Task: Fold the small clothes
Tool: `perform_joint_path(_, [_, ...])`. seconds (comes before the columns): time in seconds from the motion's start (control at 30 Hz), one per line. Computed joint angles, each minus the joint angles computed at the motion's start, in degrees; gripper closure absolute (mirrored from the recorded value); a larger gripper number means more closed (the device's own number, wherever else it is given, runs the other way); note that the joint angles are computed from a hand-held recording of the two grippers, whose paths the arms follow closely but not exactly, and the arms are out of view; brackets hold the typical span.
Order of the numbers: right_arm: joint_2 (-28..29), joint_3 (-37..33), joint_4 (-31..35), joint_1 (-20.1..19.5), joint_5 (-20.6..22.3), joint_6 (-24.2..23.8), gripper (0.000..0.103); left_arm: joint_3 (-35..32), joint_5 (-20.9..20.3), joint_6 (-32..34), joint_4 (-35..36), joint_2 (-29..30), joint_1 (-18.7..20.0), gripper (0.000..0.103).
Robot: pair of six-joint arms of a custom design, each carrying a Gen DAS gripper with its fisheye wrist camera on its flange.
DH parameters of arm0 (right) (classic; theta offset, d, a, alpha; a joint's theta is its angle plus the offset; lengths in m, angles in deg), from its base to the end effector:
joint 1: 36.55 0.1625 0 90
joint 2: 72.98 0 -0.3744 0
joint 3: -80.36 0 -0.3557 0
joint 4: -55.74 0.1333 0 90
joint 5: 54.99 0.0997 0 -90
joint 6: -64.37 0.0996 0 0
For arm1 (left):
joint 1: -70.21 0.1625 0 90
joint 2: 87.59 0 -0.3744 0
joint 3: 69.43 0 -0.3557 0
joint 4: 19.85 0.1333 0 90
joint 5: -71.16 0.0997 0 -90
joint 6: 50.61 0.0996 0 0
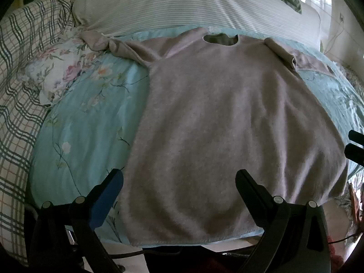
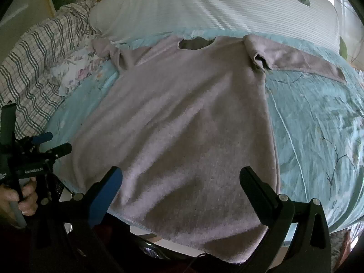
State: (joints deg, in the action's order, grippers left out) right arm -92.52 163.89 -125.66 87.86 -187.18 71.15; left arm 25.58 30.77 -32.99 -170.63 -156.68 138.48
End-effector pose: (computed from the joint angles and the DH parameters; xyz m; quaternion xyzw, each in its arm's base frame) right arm 0.4115 -0.4833 -0.0516 0.1336 -0.9006 0.3299 0.2496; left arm -0.0176 -0.6090 0.3608 0.1733 0.8578 -0.2861 0.3903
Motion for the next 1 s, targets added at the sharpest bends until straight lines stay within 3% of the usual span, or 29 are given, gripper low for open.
perform_joint_path(0.17, [0.4,-0.3,-3.2,-0.3,1.4,-1.1,0.000,0.3,-0.3,1.0,-2.1,0.4,0.0,0.004])
perform_joint_path(0.43, [0.5,-0.8,-2.6,-0.7,1.2,-1.2,0.000,-0.5,-2.9,6.0,-11.5,3.0,0.3,0.004])
perform_joint_path(0.63, [-0.1,0.1,-3.3,-2.2,1.6,-0.4,0.000,-3.6,-3.8,1.9,-4.0,3.9,0.9,0.003])
perform_joint_path(0.73, [-0.5,1.2,-7.8,-3.4,0.7,-2.3,0.000,-5.6,-4.0,0.9,-2.2,5.3,1.3,0.003])
perform_joint_path(0.87, [-3.9,4.5,-12.4,-6.6,2.1,-0.8,0.001,-8.6,-5.5,-1.3,0.8,6.9,1.6,0.003])
perform_joint_path(1.0, [-7.6,6.9,-17.6,-10.0,1.4,-2.2,0.007,-10.9,-3.8,1.1,0.0,9.2,1.1,0.003])
